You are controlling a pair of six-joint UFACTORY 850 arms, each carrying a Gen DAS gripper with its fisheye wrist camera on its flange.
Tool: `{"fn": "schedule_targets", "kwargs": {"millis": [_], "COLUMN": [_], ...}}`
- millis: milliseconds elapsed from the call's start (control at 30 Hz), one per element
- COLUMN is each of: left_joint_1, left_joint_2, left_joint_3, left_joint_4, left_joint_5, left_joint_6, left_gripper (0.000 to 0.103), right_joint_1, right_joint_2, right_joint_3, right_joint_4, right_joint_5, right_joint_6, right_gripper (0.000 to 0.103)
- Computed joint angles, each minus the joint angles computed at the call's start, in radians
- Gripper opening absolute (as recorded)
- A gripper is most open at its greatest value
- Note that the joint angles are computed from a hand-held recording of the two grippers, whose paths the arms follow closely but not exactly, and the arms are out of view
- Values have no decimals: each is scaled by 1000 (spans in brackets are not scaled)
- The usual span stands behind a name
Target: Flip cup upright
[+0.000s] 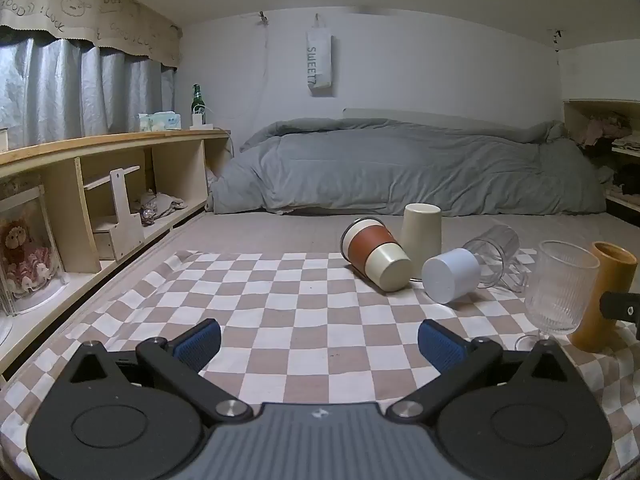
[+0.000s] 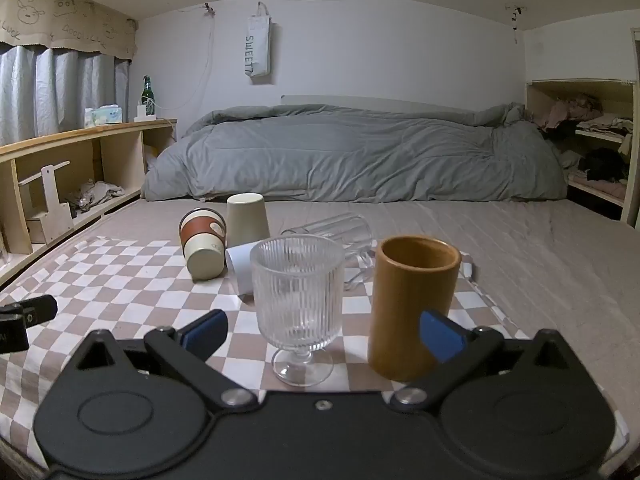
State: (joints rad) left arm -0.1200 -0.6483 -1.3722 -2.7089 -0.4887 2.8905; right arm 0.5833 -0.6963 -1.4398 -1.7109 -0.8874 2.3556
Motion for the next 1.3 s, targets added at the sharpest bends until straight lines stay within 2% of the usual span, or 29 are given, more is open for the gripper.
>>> {"fn": "schedule_targets", "kwargs": {"millis": [1300], "left_joint_1": [0], "left_joint_2": [1], "left_joint_3": [5], "left_joint_4": [-14], "left_joint_5": [-12], "left_joint_6": [17], "left_gripper": [103], "right_joint_1": [0], "right_joint_2": [-5], "right_joint_3": [-8], "right_joint_4": [2], "right_joint_5": [-8], "right_joint_6": [-17], "right_gripper": [103]}}
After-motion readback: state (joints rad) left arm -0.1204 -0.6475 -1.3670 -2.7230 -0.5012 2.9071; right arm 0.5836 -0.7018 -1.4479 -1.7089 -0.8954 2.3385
